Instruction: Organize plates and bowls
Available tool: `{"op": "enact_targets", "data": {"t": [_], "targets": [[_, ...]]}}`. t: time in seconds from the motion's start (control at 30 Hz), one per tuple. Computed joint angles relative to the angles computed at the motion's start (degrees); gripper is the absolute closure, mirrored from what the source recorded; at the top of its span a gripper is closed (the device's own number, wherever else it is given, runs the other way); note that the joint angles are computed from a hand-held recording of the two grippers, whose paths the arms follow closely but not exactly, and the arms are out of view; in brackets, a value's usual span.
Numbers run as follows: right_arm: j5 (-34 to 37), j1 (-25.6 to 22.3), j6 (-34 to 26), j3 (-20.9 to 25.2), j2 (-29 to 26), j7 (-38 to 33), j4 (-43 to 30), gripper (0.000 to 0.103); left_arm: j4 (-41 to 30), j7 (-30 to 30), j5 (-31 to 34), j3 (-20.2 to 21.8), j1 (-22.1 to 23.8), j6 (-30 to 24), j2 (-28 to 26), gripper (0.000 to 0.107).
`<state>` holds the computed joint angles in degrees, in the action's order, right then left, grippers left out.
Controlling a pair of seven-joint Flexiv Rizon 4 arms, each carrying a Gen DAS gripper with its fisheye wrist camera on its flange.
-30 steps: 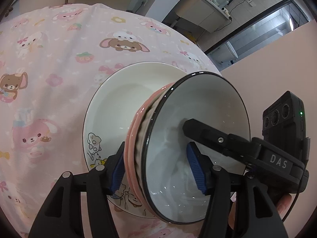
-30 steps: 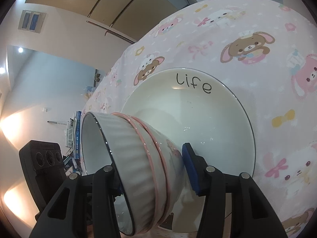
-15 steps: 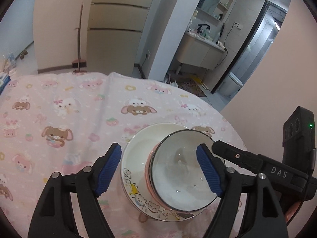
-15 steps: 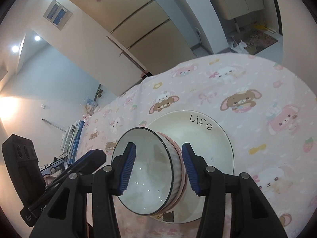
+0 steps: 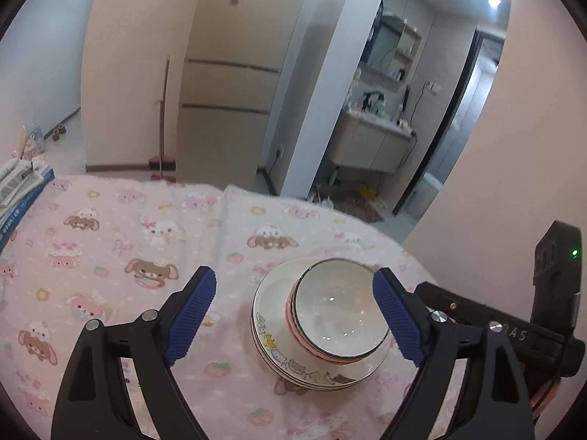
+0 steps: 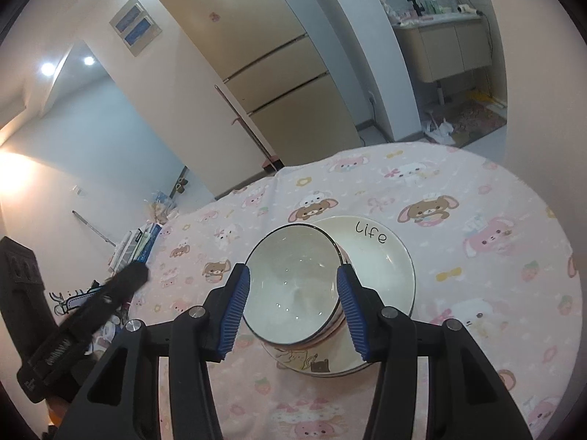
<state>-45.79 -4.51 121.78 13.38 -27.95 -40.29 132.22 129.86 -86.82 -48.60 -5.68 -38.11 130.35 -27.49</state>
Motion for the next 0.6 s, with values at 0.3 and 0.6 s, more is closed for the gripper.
{"op": "enact_targets", "data": {"t": [0.3,0.6], "targets": [[26.48,14.87,7.30,-4.58,10.56,-18.40,11.39,0.044,6.54,1.55,-6.29,-2.48,-5.10,18.74,1.79,0.008],[65.24,34.06,21.16,-4.34,14.29,-41.41,15.52,0.015,12.52,-2.22,-14.57,-5.77,-8.57,42.77,-1.32,0.004]]}}
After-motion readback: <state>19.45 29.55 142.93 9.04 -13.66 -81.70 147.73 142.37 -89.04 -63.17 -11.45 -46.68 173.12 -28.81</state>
